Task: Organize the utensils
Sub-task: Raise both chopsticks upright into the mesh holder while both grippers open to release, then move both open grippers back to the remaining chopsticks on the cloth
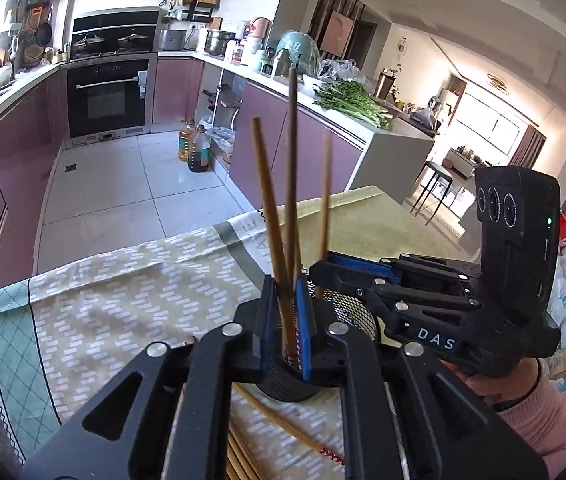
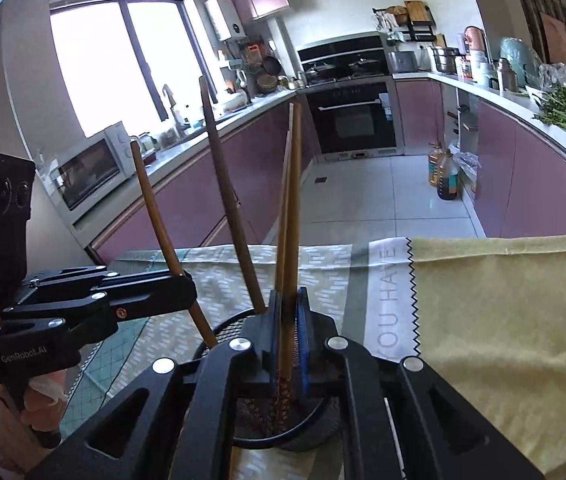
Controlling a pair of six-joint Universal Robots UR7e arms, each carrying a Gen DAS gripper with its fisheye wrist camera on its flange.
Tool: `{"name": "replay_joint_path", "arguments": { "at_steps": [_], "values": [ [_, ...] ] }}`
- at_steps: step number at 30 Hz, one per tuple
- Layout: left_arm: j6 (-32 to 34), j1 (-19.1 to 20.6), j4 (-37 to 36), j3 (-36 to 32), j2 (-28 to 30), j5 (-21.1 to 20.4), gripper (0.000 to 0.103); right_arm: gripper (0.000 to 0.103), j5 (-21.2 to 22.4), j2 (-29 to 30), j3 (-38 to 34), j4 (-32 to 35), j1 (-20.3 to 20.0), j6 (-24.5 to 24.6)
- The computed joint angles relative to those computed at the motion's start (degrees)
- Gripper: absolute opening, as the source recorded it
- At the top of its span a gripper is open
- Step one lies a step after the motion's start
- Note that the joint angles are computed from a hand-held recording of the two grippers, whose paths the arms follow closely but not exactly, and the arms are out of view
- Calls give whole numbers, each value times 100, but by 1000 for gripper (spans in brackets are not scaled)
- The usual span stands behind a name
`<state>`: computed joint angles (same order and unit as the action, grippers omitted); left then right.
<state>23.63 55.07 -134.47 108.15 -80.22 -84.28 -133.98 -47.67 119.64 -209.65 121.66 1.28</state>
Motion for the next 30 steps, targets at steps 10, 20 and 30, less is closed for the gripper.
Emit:
{"name": "replay_joint_path", "arguments": {
  "at_steps": [10,20,30],
  "values": [
    [353,211,-643,572,-549,55,23,34,-123,90,290,-938,436,-556],
    [298,701,82,951,-1124,554,27,36,294,106,723,-129,631,-130],
    [255,1079,422,1258,-1303,592,27,36,557,430,752,660,327,818]
  ]
}}
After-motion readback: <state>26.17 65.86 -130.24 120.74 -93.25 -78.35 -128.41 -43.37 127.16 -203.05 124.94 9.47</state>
